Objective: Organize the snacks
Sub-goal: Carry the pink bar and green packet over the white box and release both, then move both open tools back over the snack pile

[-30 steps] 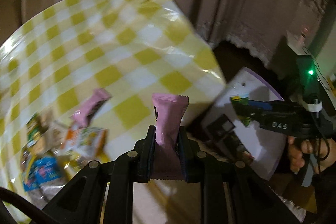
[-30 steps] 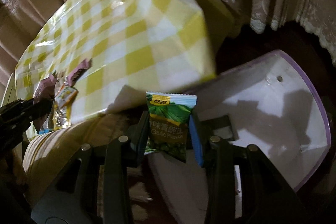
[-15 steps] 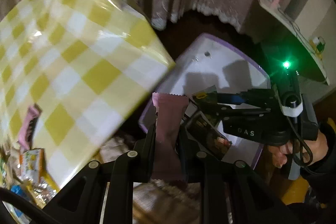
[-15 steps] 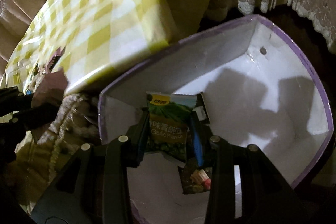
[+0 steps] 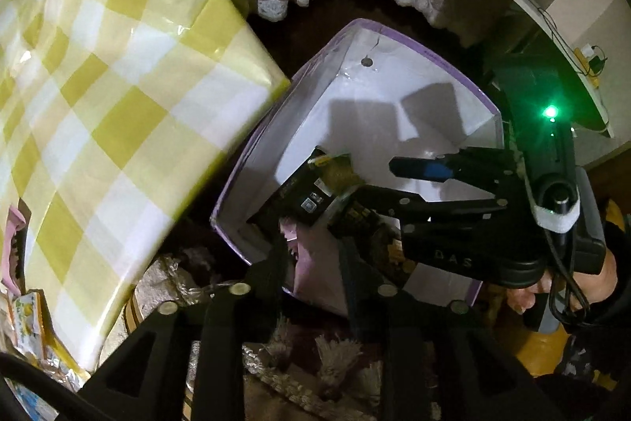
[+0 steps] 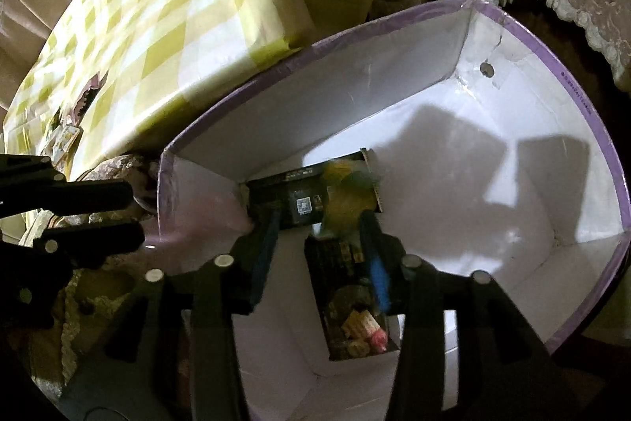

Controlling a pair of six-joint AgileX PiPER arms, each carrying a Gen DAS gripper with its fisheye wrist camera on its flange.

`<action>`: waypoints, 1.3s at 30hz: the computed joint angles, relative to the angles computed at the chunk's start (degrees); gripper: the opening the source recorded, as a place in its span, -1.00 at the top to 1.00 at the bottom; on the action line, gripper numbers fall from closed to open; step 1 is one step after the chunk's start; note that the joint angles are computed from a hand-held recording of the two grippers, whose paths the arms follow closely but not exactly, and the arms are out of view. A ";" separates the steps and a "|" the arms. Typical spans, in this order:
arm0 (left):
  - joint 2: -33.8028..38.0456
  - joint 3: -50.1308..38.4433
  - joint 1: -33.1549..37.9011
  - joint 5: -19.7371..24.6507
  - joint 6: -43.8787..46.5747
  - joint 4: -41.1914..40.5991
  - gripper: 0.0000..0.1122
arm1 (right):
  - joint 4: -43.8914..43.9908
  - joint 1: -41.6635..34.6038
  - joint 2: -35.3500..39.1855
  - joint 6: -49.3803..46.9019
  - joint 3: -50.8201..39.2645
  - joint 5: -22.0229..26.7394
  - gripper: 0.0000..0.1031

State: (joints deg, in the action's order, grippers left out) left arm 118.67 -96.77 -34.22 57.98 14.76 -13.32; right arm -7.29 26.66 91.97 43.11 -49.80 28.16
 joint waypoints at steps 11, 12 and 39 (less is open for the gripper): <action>-5.65 5.56 2.26 -4.89 -1.18 -0.33 0.08 | -17.47 7.51 1.15 15.88 -6.33 7.99 -0.59; -6.41 6.28 2.51 -5.40 -1.36 -0.25 0.08 | -19.45 8.43 1.44 17.71 -7.55 9.58 -0.61; -27.79 30.88 35.17 -20.08 5.15 -6.25 -0.02 | -13.91 17.52 19.62 5.89 -44.05 20.54 -0.88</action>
